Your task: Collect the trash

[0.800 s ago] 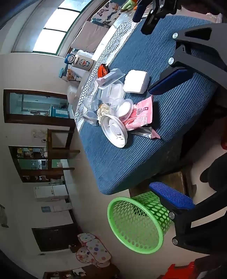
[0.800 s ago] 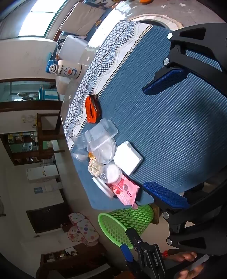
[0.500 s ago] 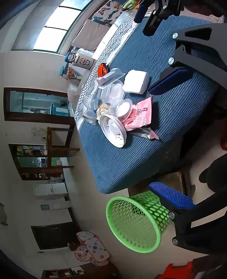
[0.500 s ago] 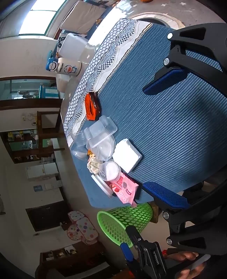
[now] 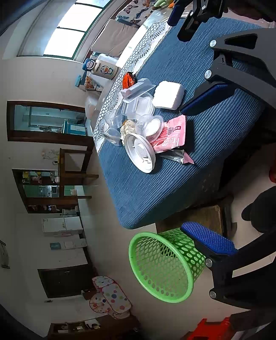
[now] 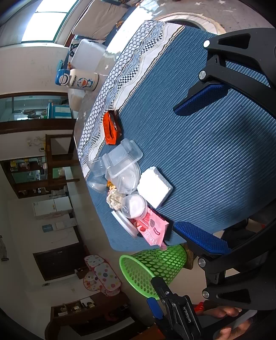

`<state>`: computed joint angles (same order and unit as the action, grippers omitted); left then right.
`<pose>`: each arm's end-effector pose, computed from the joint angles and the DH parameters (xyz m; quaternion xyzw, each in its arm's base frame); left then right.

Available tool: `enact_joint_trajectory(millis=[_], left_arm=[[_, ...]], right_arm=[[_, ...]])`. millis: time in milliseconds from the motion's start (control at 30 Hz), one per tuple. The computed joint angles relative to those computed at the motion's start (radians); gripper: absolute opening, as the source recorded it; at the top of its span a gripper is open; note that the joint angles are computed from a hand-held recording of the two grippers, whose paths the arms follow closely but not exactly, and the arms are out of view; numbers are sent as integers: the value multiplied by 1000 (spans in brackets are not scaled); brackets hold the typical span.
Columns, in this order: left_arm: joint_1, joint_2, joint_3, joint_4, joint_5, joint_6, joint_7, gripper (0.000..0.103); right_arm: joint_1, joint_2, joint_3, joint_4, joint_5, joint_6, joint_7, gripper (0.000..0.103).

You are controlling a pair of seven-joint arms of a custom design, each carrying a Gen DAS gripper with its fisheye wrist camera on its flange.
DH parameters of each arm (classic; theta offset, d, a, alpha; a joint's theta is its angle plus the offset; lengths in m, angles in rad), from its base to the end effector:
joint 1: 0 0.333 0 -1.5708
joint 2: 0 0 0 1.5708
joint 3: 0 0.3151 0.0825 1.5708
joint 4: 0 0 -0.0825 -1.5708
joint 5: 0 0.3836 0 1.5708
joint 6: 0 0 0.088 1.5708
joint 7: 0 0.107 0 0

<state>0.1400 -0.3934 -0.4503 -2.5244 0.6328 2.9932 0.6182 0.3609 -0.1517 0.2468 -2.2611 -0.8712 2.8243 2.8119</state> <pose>0.4246 -0.1927 0.4816 -0.6410 0.6357 -0.3131 0.2949 0.4138 0.3399 0.4886 -0.6805 0.6031 -0.2334 0.3444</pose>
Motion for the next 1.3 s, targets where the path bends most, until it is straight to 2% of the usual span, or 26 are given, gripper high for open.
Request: enact_joint_trajectory(millis=[1300], left_arm=[[-28,27,37,8,-16,-24,7,97]], right_arm=[[11,13,-8,10,25,-12,-27,98]])
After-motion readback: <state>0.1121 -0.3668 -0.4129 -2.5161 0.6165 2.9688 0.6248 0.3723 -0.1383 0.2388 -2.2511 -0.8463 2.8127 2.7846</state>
